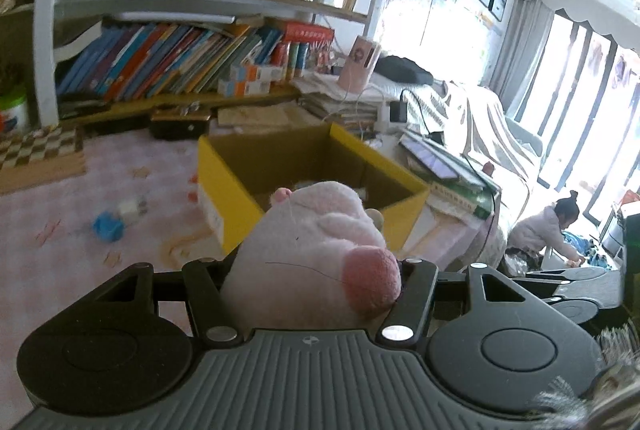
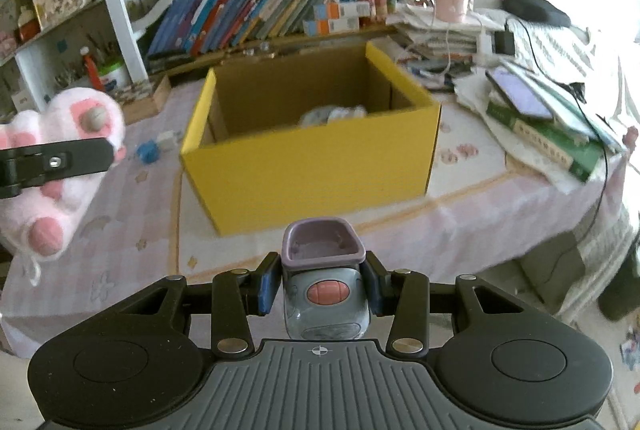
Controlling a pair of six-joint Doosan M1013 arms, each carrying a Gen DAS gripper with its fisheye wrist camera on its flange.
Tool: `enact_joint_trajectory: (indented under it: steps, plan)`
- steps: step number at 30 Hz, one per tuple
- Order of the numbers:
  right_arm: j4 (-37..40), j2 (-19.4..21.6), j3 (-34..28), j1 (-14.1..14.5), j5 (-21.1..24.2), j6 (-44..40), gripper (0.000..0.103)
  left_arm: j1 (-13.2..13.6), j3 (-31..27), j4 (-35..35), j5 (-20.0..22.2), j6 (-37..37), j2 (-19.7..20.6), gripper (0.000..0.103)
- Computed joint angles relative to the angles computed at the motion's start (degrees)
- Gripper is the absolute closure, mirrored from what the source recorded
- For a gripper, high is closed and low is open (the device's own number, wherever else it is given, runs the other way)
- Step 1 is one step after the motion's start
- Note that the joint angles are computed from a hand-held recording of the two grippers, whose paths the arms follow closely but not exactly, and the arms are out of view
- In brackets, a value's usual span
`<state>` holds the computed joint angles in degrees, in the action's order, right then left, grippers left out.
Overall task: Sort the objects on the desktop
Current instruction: 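Carry the pig and grey toy over the yellow box with both grippers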
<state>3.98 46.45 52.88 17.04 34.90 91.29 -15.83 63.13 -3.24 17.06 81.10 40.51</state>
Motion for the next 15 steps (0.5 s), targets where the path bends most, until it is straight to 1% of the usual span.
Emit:
enact_joint_trajectory:
  steps: [4,7,11,14,15]
  plan:
    - [3.3,2.1,-4.7,-1.2,0.4,-4.9,0.060,-0.4,-5.9,3.5,1.8,-2.5,3.1,0.045]
    - [6.3,4.5,-9.7,-2.1,1.9,-9.3,0.060,-0.8,-10.8,6.6,4.2,-5.3,5.8,0.045]
    - [10.1,8.2,-17.1,-3.2,5.5,-15.2,0.060,-1.3,-17.5,9.7,7.8,-8.1,9.4,0.045]
    - [12.5,12.0,-24.4,-3.9,9.2,-19.5,0.060,-1.7,-22.5,13.3,10.9,-10.3,12.2,0.045]
    - [13.2,13.6,-27.7,-4.1,10.8,-20.7,0.060,-1.9,-24.5,14.5,12.2,-11.0,13.3,0.045]
